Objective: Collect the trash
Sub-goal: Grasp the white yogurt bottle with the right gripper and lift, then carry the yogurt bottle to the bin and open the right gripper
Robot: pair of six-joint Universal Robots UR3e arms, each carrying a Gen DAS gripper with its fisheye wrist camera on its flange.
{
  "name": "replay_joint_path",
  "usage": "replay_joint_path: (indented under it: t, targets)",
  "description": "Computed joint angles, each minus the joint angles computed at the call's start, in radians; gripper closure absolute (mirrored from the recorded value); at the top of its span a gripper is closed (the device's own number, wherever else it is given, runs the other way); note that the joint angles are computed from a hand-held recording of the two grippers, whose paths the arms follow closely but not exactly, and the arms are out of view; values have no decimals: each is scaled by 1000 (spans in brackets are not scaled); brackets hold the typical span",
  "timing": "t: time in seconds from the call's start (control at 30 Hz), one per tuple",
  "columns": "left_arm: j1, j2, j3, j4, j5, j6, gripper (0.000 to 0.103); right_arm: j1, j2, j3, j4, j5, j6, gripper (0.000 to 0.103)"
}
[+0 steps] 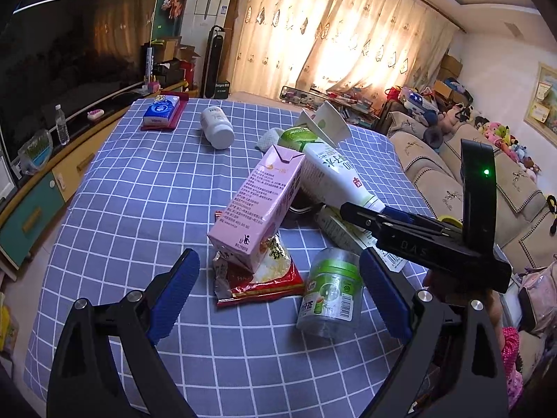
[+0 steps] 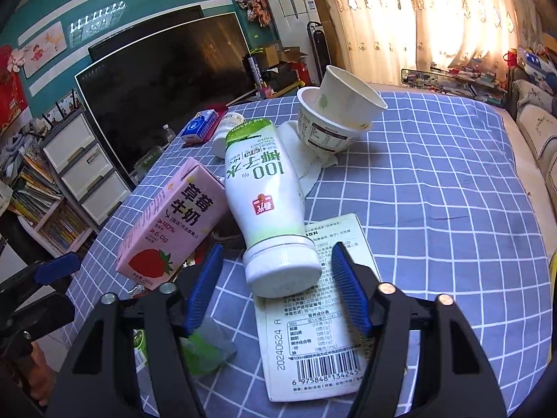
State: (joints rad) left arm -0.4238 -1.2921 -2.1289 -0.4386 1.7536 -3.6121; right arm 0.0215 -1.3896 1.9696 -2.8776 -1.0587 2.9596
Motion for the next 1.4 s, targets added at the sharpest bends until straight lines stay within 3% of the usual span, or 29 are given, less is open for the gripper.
replay_joint_path:
  t: [0.03,0.4,0.9,1.4]
  targets:
    - [3,-1,-3,4,-4,1,11,3,1,-4,1,-5,1,63]
    - [-7,-19,-15,29,6,-6,11,-66,-183,99,-17,61,-10,63]
    - [-75,-71,42,17,55,-18,11,-222,-473,205,69,217,-54,63]
    - [-103,-118,75,5,57,-25,11,-262,-569,206,161,228,-97,64]
